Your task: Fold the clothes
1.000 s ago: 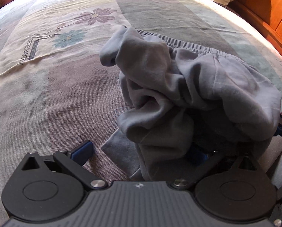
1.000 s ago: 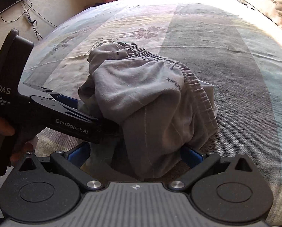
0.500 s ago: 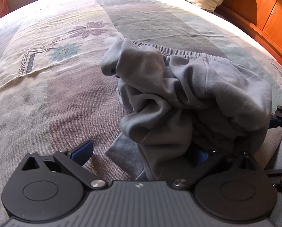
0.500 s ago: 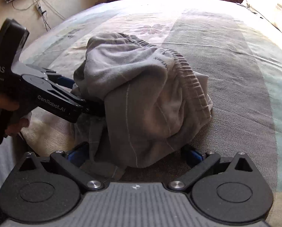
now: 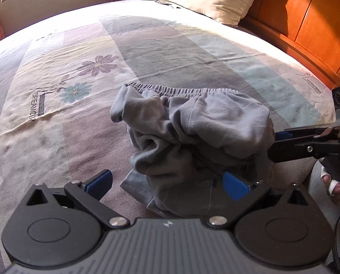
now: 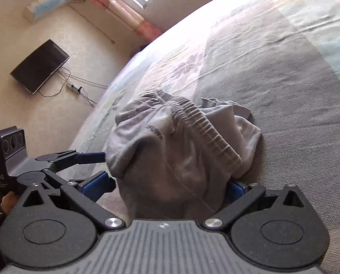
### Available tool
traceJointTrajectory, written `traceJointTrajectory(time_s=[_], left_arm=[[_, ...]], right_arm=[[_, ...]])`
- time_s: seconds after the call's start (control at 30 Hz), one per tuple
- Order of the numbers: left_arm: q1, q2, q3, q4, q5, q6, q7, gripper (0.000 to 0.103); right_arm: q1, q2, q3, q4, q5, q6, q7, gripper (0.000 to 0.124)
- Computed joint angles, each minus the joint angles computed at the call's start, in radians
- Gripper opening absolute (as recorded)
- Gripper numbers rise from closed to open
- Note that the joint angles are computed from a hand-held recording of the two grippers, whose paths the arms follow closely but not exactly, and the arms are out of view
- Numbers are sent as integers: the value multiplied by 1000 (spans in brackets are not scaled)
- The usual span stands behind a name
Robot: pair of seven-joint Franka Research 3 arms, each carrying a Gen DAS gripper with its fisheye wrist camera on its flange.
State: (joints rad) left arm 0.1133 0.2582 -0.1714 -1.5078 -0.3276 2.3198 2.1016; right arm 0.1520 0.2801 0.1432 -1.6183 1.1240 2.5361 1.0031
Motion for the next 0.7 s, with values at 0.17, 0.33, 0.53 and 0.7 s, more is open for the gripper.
traceJointTrajectory(time_s=[0.17,0.33,0.53,0.7], left_arm=[[6,-31,11,-34,3,9,-15,102],[4,-43,19,-49,8,9,-32,102],[2,-57,22,-61,4,5,-25,102],[-3,-49,25,-55,14,-5,-42,102]], right_arm=[[-18,-70,15,-29,176,-16,-217,103],[-2,-7,0,36,181,-28,-239,103],[-69,66,29,80,331,-64,-225,103],[-102,55,25,58,463,-103,-272,91]])
